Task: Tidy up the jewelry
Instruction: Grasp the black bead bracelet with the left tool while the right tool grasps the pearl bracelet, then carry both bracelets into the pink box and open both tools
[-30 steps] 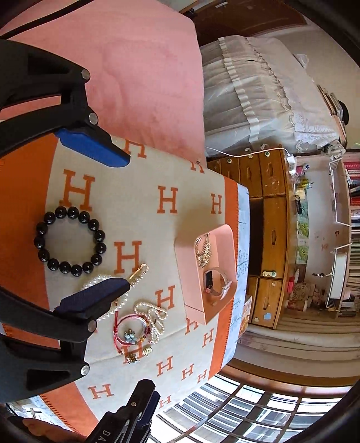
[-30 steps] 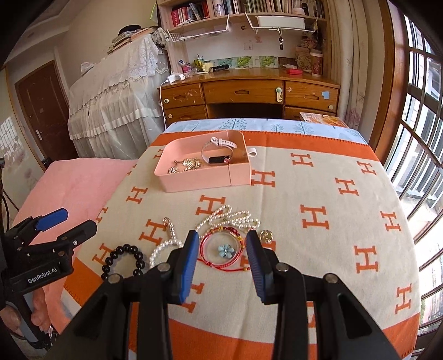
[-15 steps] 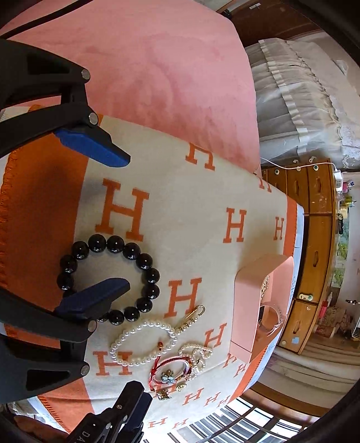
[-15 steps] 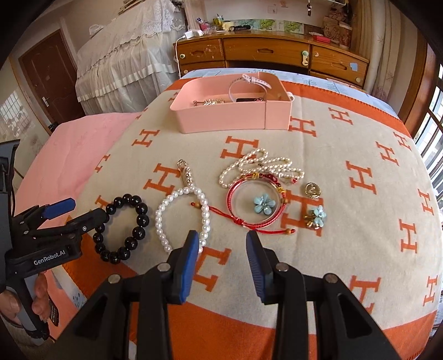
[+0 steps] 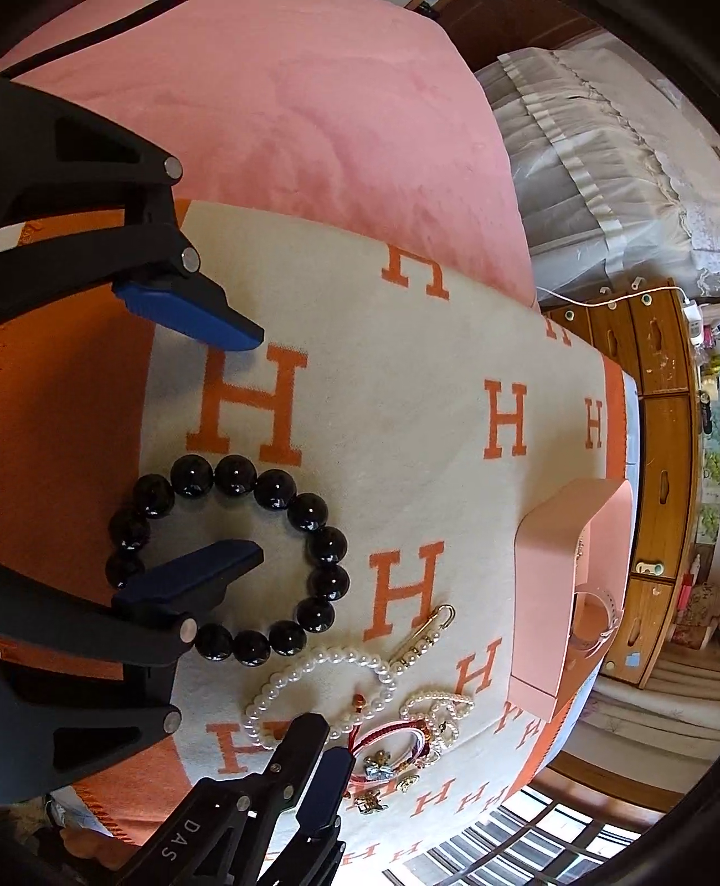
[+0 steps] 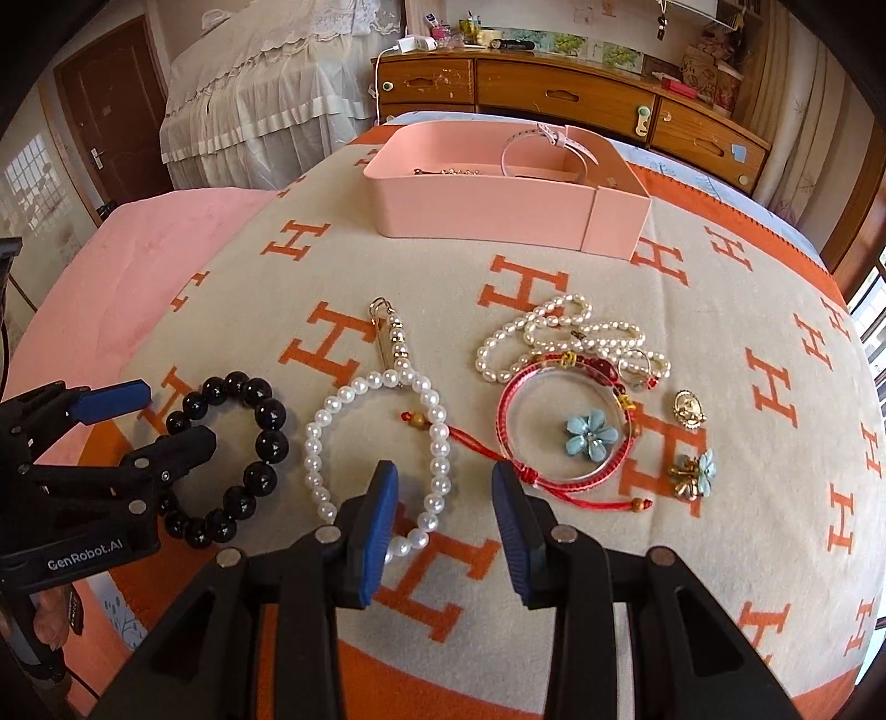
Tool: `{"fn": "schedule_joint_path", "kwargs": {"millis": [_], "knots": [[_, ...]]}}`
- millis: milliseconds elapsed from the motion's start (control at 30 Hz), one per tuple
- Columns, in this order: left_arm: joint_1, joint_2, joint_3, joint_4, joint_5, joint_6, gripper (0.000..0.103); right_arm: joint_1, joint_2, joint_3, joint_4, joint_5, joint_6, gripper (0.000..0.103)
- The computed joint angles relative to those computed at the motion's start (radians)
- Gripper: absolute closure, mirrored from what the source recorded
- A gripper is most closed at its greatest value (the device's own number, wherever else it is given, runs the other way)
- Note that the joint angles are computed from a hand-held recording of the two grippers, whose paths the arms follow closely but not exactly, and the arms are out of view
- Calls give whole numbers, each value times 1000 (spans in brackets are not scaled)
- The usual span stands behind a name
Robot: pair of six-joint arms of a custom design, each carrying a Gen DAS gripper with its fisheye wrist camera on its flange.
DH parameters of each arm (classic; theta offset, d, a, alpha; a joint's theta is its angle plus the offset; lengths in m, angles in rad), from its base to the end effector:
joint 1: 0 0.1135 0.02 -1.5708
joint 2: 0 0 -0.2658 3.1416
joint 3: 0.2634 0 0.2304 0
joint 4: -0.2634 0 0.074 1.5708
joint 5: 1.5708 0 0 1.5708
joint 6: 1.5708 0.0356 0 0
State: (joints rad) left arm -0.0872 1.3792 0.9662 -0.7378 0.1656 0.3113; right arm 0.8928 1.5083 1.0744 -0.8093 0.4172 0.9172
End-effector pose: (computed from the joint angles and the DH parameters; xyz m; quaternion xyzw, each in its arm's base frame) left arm 0.2403 -0.0269 0.2405 0.2098 0.9520 -0.0572 0.2155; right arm 0.1773 0.1971 0.2388 0.0455 0.9647 -0.0007 0.2592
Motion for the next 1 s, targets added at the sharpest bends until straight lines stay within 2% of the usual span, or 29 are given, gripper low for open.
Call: {"fn": "schedule_joint_path", "kwargs": {"millis": [133, 300, 400, 500, 567, 633, 1000], "knots": [[-7, 19, 16, -7, 2, 22, 37, 18, 32, 21, -11, 48, -33, 75], [-11, 39, 34, -19, 17, 56, 37, 14, 26, 12, 16, 37, -64, 91], [-15, 36, 35, -25, 28, 66, 43, 15, 23, 9, 23, 33, -68, 95], [-30, 22, 30, -30, 33, 69, 58, 16, 21, 7, 26, 31, -64, 95], [-40, 11, 27, -36, 35, 70, 78, 18, 16, 2, 28, 27, -59, 95], [-48, 6, 26, -39, 27, 61, 90, 22, 13, 0, 28, 22, -56, 95], [-40, -37, 9, -44, 56, -7, 91, 65, -22, 13, 5, 41, -36, 95]]}}
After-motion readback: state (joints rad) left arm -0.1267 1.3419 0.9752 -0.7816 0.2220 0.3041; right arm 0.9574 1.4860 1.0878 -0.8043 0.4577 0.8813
